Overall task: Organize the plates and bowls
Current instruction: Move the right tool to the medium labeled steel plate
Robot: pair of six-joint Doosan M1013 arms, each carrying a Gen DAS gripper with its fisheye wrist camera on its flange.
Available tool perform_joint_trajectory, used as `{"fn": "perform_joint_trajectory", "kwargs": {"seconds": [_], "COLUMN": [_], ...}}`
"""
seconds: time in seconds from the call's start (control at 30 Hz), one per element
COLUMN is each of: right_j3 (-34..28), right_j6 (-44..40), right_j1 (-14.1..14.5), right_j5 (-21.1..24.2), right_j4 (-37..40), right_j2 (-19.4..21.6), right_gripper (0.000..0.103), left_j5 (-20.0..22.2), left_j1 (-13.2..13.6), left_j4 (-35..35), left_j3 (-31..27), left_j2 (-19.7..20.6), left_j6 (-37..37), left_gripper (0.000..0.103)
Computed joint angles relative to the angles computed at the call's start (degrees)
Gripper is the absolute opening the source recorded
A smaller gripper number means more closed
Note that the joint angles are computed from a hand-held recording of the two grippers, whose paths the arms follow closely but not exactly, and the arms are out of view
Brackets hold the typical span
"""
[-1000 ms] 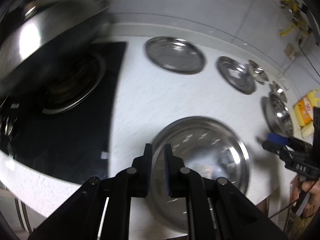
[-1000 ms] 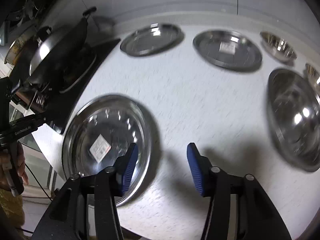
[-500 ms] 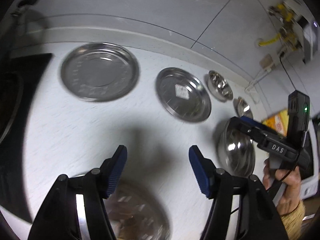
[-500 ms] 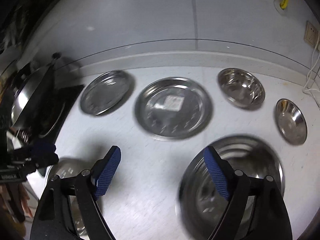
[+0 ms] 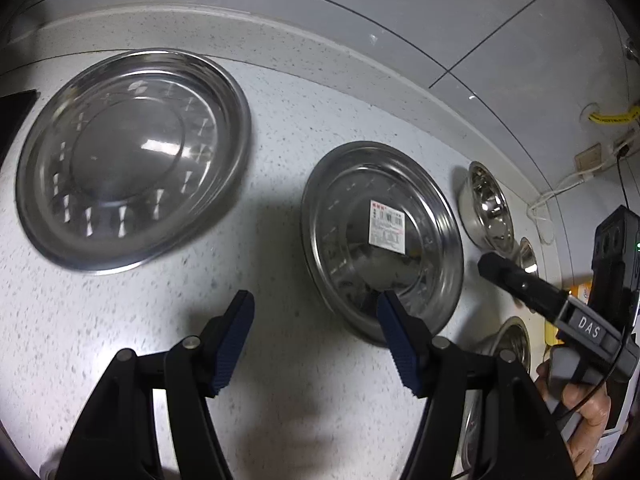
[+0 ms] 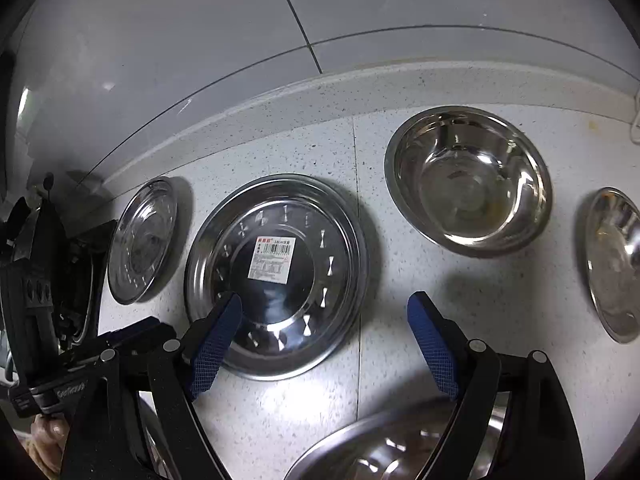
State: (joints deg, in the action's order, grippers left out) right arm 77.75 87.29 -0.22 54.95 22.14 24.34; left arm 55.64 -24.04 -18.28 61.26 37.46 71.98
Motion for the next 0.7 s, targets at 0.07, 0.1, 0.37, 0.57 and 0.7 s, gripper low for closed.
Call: {"fn": "perform_joint_trajectory", "kwargs": {"seconds": [0.07, 0.1, 0.37, 0.57, 0.7], "right_j3": [-0.4, -0.7, -2.5, -3.1, -2.9], "right_j6": [-0.2, -0.5, -0.4, -0.5, -1.0], "right_j1": [-0.2, -0.1, 0.0, -0.8, -1.5], "right_j5": [0.8, 1.2, 3.3, 4.6, 4.8], "right_j4": [1.1, 1.3, 1.4, 4.1, 6.5], "right_j2": [0.7, 1.0, 3.2, 4.1, 4.3], "right_gripper": [0.081, 0.081, 0.081, 0.081, 0.081], "left_j5": [0.5, 0.8, 2.7, 2.0, 2.3], "left_j1": [0.1, 0.1, 0.6, 0.7, 0.9], "left_j4": [0.2, 0.4, -0.8, -1.8, -2.9], "left_j3": [-1.0, -1.5, -4.7, -5.3, -5.6], "left_j2": [0.7, 1.1, 3.6, 4.2, 4.3], "left_j6": [-0.1, -0.5, -1.3, 0.9, 1.9], "left_gripper": [0.063, 0.063, 0.063, 0.063, 0.063]}}
